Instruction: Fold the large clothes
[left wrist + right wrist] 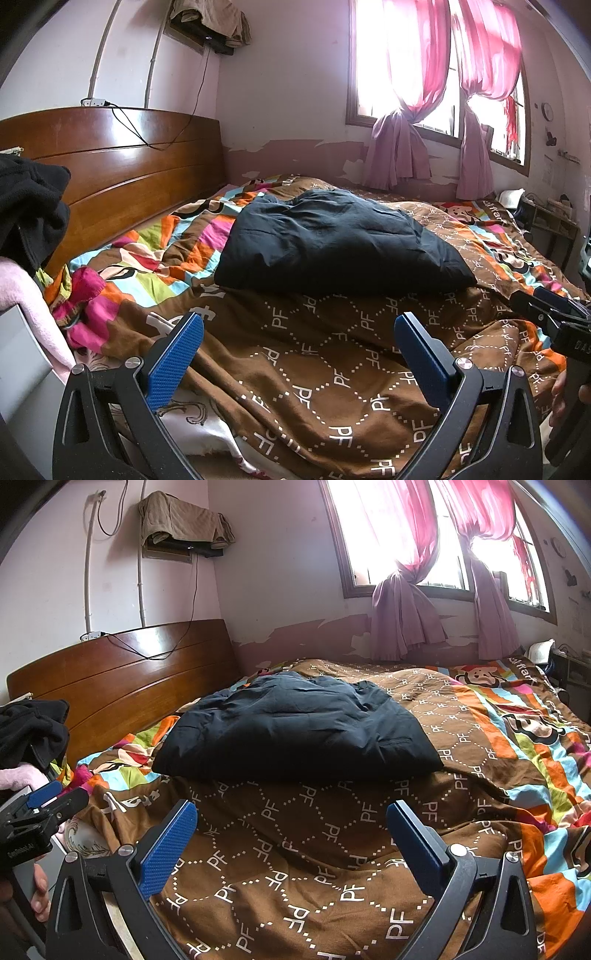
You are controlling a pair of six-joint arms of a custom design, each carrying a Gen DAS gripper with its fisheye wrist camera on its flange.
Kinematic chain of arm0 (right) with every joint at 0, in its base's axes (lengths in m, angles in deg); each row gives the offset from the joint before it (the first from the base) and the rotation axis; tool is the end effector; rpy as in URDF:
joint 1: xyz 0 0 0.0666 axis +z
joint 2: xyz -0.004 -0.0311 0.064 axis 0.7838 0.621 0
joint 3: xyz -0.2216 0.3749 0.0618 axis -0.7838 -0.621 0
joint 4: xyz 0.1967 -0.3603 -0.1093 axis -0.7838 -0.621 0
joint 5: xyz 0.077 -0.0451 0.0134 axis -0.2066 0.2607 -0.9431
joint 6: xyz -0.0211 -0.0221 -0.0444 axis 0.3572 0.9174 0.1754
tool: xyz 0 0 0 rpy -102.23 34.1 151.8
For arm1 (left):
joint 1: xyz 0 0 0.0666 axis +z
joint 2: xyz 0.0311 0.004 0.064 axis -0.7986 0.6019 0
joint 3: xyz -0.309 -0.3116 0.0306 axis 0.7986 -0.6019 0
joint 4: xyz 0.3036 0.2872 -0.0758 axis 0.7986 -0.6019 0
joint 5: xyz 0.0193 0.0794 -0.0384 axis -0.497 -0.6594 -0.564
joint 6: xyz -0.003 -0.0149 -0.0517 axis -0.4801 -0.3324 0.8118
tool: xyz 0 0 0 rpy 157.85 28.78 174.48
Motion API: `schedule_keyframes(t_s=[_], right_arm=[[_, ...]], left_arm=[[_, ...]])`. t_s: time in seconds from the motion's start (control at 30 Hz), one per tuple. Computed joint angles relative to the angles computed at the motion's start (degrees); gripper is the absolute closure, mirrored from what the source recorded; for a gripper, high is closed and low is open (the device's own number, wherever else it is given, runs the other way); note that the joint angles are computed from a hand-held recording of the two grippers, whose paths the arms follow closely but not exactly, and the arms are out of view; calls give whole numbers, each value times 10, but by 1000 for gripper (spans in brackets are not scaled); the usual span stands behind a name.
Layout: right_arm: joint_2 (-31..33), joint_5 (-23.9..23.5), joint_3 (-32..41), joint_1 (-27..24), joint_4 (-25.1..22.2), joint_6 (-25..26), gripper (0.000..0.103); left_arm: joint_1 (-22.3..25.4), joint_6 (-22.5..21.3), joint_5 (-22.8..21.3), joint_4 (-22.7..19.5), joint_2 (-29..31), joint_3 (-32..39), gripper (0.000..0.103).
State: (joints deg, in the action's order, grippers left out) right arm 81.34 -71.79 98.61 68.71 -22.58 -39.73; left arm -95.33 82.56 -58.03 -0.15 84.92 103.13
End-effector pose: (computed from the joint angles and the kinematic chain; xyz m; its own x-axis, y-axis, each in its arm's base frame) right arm 0.5094 0.1649 0.5366 -0.4095 -0.1060 -0.9061 -0.4821 0.8683 0.1163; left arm 0.3919 -0.3222 0.5632 -0.3910 -0.1428 -0.9092 -0.2263 0.9725 -0.0554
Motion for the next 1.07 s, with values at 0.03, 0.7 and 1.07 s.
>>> schedule_keyframes(t_s=[0.03, 0.7, 1.07], right_arm=[[0, 0, -1, 0, 1, 0, 0], [0, -1, -1, -1, 0, -1, 0], [1, -1, 0, -1, -1, -1, 0]], left_arm=[[1, -2, 2, 2, -2, -2, 2], [-3, 7, 2, -26, 3, 7, 2], [1, 1, 10, -28, 4, 7, 2]])
